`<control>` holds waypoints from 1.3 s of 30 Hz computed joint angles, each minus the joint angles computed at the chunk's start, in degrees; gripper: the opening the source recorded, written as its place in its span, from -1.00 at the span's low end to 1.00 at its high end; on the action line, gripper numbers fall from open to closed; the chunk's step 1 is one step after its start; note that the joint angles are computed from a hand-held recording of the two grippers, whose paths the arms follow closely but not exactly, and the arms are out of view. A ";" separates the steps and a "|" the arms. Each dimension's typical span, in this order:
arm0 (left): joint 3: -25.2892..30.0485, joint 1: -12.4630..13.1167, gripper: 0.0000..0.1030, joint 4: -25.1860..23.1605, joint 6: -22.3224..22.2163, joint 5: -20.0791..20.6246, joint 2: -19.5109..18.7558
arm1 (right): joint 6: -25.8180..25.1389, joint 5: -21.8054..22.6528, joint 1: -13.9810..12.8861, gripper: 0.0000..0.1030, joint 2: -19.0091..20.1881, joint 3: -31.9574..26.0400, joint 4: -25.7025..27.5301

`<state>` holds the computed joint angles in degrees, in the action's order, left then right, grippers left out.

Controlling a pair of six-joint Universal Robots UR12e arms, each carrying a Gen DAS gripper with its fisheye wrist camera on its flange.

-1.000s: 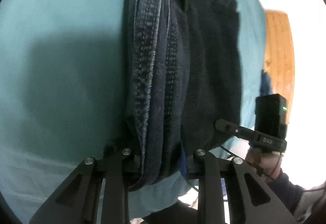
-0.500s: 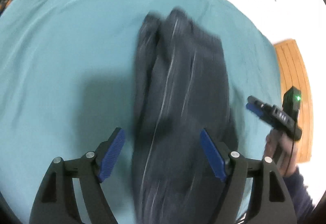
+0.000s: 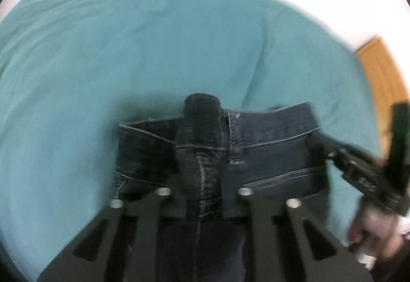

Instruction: Fold clothes

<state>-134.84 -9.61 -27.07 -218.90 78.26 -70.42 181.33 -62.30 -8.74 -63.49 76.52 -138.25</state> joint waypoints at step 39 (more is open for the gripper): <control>-6.05 3.13 0.95 35.10 -20.91 -36.71 -13.00 | -30.10 22.95 -2.51 0.94 10.97 -19.40 60.15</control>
